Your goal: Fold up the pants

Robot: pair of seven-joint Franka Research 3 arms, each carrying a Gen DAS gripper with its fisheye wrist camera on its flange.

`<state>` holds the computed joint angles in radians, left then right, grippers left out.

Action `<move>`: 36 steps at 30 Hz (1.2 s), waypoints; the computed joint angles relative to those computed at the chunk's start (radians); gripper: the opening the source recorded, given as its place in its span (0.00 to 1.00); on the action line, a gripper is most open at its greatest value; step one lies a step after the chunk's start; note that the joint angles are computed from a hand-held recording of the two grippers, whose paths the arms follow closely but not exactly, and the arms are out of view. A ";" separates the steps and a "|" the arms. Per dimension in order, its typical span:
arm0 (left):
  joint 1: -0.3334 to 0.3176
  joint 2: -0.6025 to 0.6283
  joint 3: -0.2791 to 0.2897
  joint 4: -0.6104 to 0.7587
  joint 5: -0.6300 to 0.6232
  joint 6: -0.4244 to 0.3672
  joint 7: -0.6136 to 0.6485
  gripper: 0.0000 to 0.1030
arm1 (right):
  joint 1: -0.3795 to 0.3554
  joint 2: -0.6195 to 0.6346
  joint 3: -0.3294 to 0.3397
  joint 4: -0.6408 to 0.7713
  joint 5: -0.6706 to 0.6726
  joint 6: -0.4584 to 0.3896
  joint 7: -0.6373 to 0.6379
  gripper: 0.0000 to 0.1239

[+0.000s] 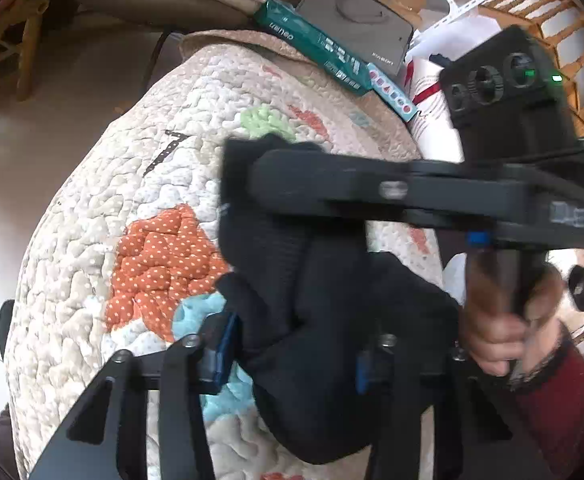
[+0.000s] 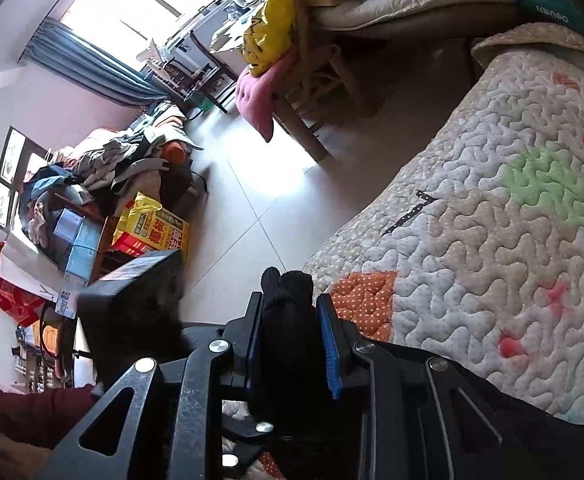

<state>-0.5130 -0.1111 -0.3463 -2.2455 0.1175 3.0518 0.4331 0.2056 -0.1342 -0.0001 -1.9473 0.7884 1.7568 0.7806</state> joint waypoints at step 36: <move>-0.162 0.128 -0.052 0.302 0.225 -0.293 -0.113 0.48 | -0.276 -0.243 -0.119 -0.276 -0.374 0.318 0.221 0.47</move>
